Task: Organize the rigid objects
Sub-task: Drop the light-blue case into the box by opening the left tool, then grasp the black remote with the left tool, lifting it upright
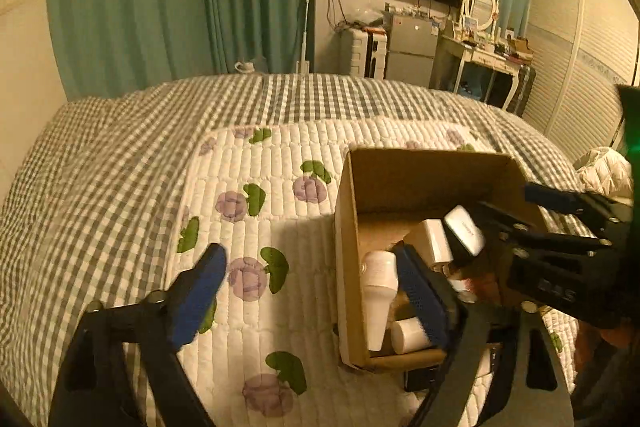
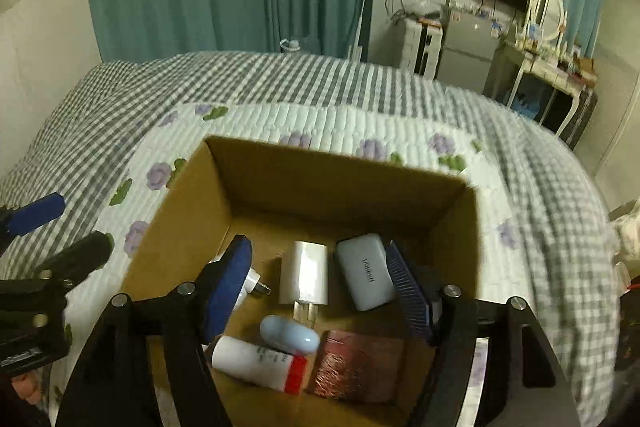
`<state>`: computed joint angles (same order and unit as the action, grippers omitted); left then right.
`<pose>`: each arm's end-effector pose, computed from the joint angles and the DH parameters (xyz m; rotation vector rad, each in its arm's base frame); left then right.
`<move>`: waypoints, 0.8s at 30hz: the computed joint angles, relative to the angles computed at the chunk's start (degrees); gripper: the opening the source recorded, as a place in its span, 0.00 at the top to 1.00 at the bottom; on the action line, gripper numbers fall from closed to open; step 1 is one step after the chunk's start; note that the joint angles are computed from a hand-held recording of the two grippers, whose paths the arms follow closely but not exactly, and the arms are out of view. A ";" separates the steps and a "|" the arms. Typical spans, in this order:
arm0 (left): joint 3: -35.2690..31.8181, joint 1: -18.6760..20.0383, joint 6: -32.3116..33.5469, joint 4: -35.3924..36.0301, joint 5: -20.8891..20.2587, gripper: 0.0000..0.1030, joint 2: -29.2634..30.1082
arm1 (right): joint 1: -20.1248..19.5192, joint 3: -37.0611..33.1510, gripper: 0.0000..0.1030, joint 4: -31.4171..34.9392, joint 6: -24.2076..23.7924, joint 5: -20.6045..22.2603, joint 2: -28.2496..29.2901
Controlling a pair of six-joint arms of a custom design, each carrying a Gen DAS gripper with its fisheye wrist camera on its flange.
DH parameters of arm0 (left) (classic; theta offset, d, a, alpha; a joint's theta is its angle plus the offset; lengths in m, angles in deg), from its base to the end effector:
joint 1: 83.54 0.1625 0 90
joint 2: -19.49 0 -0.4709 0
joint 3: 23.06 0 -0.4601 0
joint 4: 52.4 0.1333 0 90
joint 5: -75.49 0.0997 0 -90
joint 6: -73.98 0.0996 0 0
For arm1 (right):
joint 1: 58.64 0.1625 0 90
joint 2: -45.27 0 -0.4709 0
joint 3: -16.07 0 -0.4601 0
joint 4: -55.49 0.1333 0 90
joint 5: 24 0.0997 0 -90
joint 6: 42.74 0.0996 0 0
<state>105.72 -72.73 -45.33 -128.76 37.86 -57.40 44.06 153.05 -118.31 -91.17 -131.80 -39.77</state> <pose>-0.3302 -0.2791 0.1432 -0.0865 1.9822 -1.1138 0.2013 -0.4253 0.2415 1.2319 -2.3163 0.5861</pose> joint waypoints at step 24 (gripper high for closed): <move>4.54 -13.42 -8.55 -4.00 -13.80 0.00 3.64 | -10.59 15.29 0.04 8.11 -4.51 -0.29 -24.57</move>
<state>110.26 -86.15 -53.88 -132.76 24.06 -53.76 33.47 168.33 -110.20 -95.68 -132.09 -64.34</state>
